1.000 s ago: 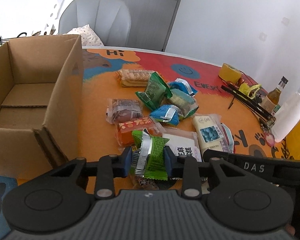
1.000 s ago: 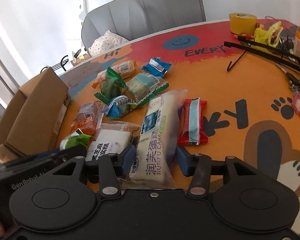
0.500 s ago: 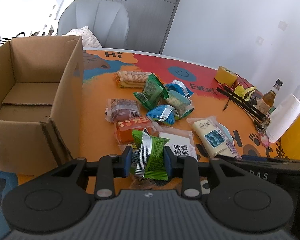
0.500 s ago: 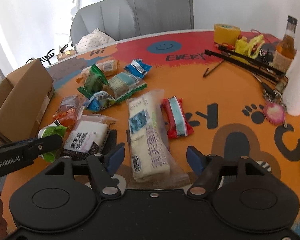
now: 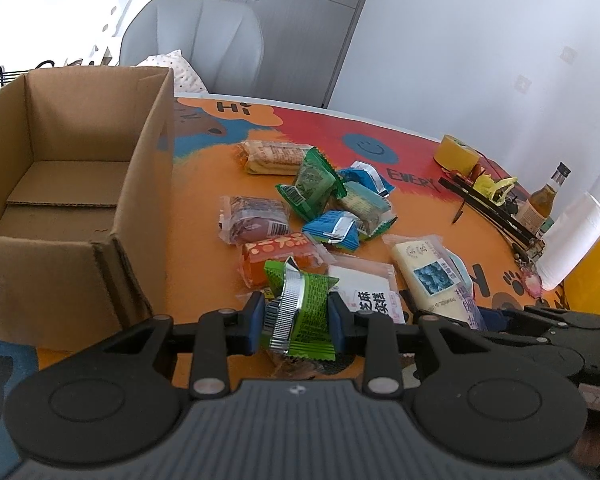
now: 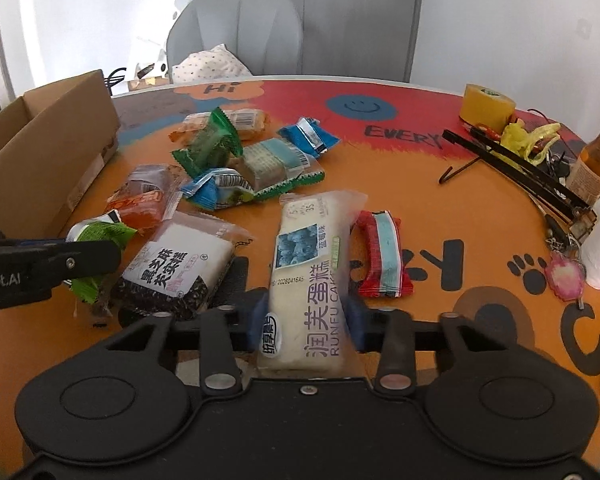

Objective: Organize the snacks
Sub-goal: 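Carry both packets into the cardboard box and open the left tool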

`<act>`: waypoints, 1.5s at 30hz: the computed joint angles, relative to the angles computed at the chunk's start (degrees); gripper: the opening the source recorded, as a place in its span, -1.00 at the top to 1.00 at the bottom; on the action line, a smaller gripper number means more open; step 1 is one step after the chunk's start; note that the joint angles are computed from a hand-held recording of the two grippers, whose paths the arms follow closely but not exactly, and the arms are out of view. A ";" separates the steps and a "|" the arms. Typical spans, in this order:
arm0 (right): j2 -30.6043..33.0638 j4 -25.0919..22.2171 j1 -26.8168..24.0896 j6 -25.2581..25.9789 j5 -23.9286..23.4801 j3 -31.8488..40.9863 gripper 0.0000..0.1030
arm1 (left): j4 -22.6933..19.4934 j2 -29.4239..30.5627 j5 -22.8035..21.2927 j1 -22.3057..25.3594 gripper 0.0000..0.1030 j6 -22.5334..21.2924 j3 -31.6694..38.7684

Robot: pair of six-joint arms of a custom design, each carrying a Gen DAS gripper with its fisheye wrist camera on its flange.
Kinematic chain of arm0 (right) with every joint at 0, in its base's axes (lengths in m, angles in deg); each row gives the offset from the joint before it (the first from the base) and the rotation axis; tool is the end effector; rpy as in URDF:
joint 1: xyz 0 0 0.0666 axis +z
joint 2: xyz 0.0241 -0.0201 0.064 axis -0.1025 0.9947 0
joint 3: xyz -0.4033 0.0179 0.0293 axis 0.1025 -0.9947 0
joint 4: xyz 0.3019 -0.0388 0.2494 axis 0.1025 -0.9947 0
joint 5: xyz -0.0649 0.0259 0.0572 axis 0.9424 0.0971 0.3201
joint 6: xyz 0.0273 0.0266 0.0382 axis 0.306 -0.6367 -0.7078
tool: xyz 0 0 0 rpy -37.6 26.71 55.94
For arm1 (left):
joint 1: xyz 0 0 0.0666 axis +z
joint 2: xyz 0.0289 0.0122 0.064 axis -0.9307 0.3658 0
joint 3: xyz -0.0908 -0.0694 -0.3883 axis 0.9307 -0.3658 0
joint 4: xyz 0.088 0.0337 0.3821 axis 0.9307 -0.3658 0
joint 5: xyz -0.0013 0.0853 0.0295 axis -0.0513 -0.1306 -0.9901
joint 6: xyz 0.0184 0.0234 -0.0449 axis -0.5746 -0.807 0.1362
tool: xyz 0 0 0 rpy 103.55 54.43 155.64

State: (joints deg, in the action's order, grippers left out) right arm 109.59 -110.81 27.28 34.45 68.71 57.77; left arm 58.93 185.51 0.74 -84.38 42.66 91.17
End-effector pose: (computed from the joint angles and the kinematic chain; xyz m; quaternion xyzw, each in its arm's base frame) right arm 0.5320 0.3278 0.3326 0.0630 0.9253 -0.0254 0.3732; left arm 0.5855 -0.1759 0.3407 0.1289 0.9035 -0.1886 0.3627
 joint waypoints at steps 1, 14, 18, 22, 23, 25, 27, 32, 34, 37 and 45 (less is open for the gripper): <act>-0.42 0.78 -0.05 -0.22 -0.40 -0.65 0.31 | 0.11 -0.12 0.00 -0.02 0.38 -0.02 -0.11; -4.87 7.10 0.61 -2.21 -0.47 -5.27 0.40 | 1.61 -2.71 -0.08 0.26 0.38 -0.07 -1.70; -5.91 8.41 1.00 -2.27 -0.10 -5.57 0.41 | 2.16 -3.75 0.14 0.48 0.38 -0.17 -2.19; -6.52 9.47 1.34 -2.08 0.13 -5.39 0.41 | 2.81 -4.79 0.34 0.78 0.38 -0.12 -2.57; -6.58 9.77 1.38 -2.06 0.05 -5.26 0.41 | 3.02 -5.06 0.38 0.87 0.38 -0.13 -2.67; -6.64 10.23 1.49 -1.92 0.00 -4.91 0.41 | 3.26 -5.51 0.46 1.06 0.38 -0.21 -2.78; -6.66 10.62 1.69 -1.76 0.14 -4.63 0.41 | 3.56 -5.97 0.56 1.28 0.38 -0.30 -2.90; -6.47 11.80 2.04 -1.02 -0.17 -3.56 0.41 | 4.11 -6.84 0.81 2.12 0.38 -0.20 -2.91; -6.26 12.20 2.32 -0.36 -0.08 -2.86 0.41 | 4.36 -7.13 0.88 2.56 0.38 -0.08 -2.83; -5.70 12.70 2.69 0.51 -0.24 -1.68 0.41 | 4.81 -7.62 0.92 3.21 0.38 0.08 -2.90; -3.42 13.66 3.60 2.35 -1.49 2.09 0.42 | 5.66 -8.44 0.98 5.37 0.38 0.71 -2.97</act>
State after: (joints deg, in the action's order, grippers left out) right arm 106.17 -97.15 30.88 36.80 67.23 59.86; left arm 64.59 177.07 1.72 -79.01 43.37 88.20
